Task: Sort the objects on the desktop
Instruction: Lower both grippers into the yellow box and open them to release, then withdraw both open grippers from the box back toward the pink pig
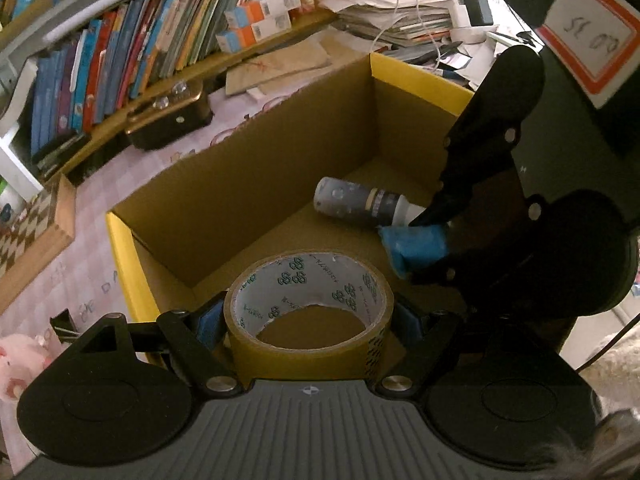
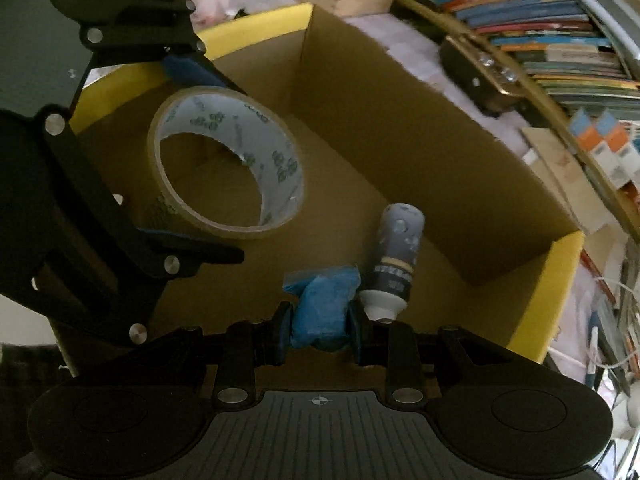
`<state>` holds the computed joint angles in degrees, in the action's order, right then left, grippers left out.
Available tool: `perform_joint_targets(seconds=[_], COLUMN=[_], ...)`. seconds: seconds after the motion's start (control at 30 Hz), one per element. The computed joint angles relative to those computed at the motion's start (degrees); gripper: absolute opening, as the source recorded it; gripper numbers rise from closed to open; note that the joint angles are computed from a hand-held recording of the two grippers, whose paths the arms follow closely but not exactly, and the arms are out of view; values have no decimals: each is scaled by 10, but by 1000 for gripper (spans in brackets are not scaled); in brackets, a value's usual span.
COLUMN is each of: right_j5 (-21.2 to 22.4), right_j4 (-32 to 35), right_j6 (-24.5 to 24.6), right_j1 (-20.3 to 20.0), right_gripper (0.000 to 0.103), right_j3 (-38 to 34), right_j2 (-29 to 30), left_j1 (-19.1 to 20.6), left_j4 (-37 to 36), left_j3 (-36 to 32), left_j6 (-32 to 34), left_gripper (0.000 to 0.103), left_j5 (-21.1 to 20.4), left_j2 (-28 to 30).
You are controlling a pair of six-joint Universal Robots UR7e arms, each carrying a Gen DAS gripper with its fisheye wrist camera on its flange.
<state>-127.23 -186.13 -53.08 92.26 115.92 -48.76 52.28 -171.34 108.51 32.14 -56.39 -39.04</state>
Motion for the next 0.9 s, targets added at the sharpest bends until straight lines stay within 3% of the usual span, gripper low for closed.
perform_joint_targets(seconds=[0.17,0.33,0.47,0.53,0.73,0.9], right_j5=[3,16,33,41,111,158], right_j4=[57,40,4,-39,-193,-305], right_j6=[22,12,7,5,35,74], right_j1=[-5,-7,-10,-10,-13,-13], right_gripper=[29,31,46,65,76,77], right_j3=[-10,2,14,21,74,111], right_j2=[-10,-19,-25,-24,-46,-51], left_j1=[-2,-4,-5,-7,-17,-31], left_j4=[-5,-32,-68,-108,-215,-300], left_j3=[-1,6,18,33,79,120], left_j6=[4,11,17,26,7,-34], left_gripper=[81,86,96,101,103,103], left_j5=[6,9,7,-2,-19,-10], left_j2=[2,1,-7,-16,-44,-63])
